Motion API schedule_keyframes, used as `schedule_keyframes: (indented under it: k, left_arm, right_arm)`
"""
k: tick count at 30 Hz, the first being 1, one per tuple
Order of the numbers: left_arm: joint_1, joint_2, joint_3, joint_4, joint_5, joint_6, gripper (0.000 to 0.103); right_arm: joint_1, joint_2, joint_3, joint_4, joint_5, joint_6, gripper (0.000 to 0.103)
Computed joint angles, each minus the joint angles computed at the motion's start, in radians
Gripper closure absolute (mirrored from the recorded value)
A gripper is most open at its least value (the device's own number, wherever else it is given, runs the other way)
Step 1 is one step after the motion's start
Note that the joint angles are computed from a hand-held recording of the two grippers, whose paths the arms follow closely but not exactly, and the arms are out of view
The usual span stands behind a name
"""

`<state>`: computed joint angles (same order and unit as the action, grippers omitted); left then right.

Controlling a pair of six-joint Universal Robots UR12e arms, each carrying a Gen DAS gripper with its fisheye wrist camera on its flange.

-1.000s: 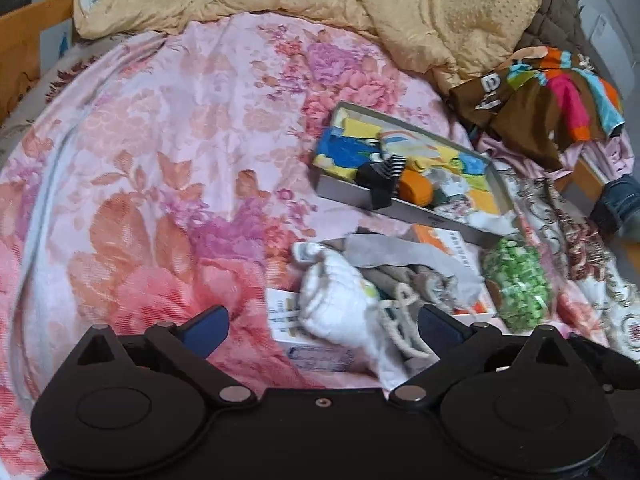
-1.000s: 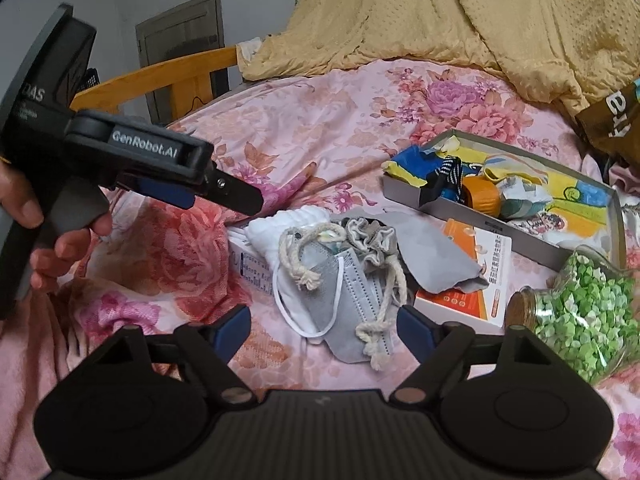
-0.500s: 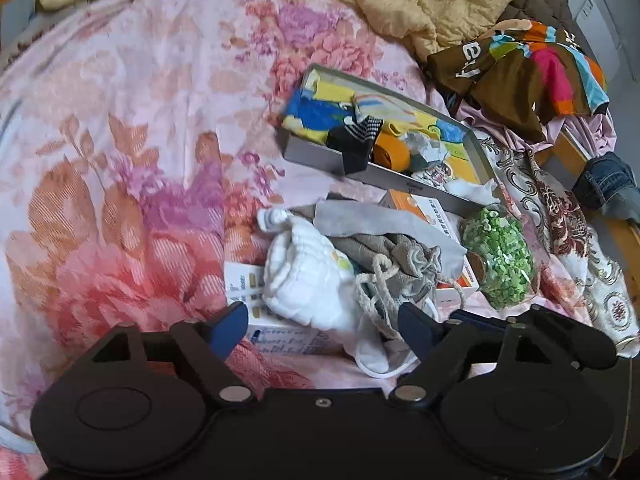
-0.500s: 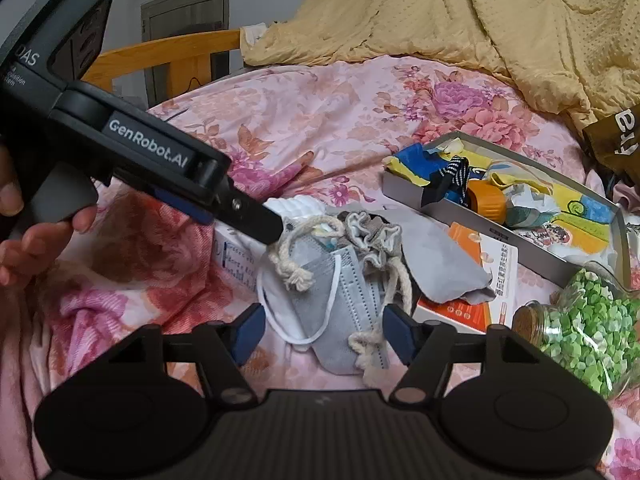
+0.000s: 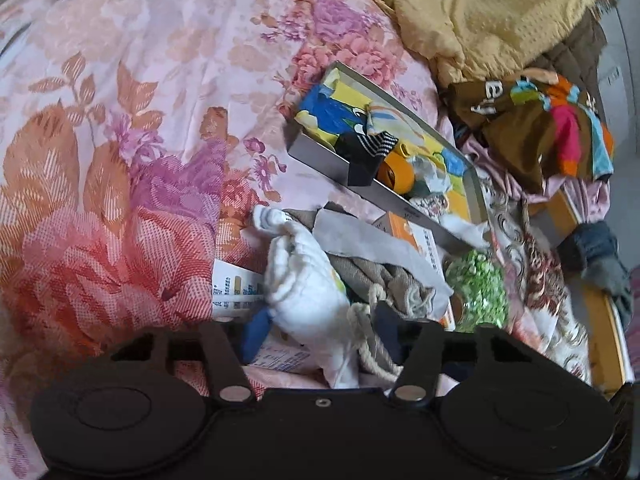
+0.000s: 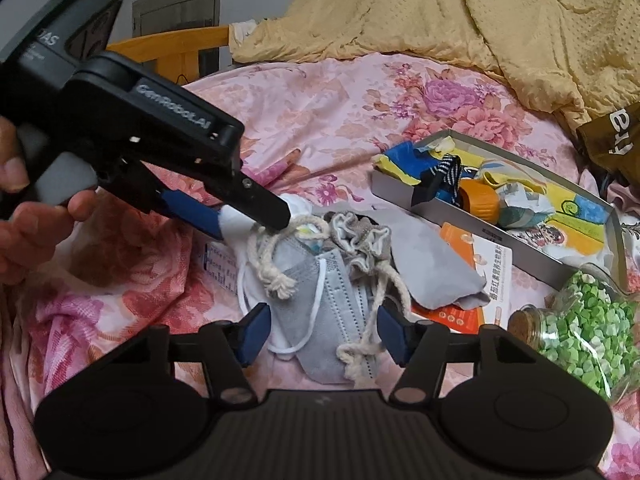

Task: Organize soft objects
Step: 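Reach left gripper to the white glove while right approaches the grey face mask, then close left gripper on the white glove while right grasps the grey face mask, then lift and carry the white glove and grey mask over the painted tray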

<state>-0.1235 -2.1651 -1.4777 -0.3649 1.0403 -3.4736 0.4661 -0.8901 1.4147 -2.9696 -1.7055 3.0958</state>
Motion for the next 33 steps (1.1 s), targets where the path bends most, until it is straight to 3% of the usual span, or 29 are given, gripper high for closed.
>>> schedule_keyframes:
  k: [2,5,10,21,26,33]
  left_arm:
    - [0.002,-0.002,0.002,0.005,-0.006,-0.004,0.067]
    - [0.004,-0.005,-0.001,0.032,-0.020,-0.019,0.072]
    - [0.003,-0.011,0.004,0.038,-0.008,-0.037,0.071]
    - [0.002,-0.035,0.028,0.021,-0.012,-0.089,0.069]
    - [0.004,-0.031,0.025,0.027,-0.005,-0.082,0.084]
    - [0.015,-0.033,0.018,0.042,-0.036,-0.162,0.090]
  right_arm:
    - [0.002,0.002,-0.003,0.002,-0.006,-0.007,0.041]
    - [0.004,0.005,-0.009,0.011,-0.026,-0.007,0.046]
    - [0.005,0.007,-0.008,-0.004,-0.037,-0.013,0.052]
    - [0.010,0.026,-0.022,-0.005,-0.054,-0.047,0.052]
    - [0.011,0.024,-0.019,-0.008,-0.062,-0.033,0.066]
    - [0.017,0.022,-0.022,-0.007,-0.112,-0.015,0.079]
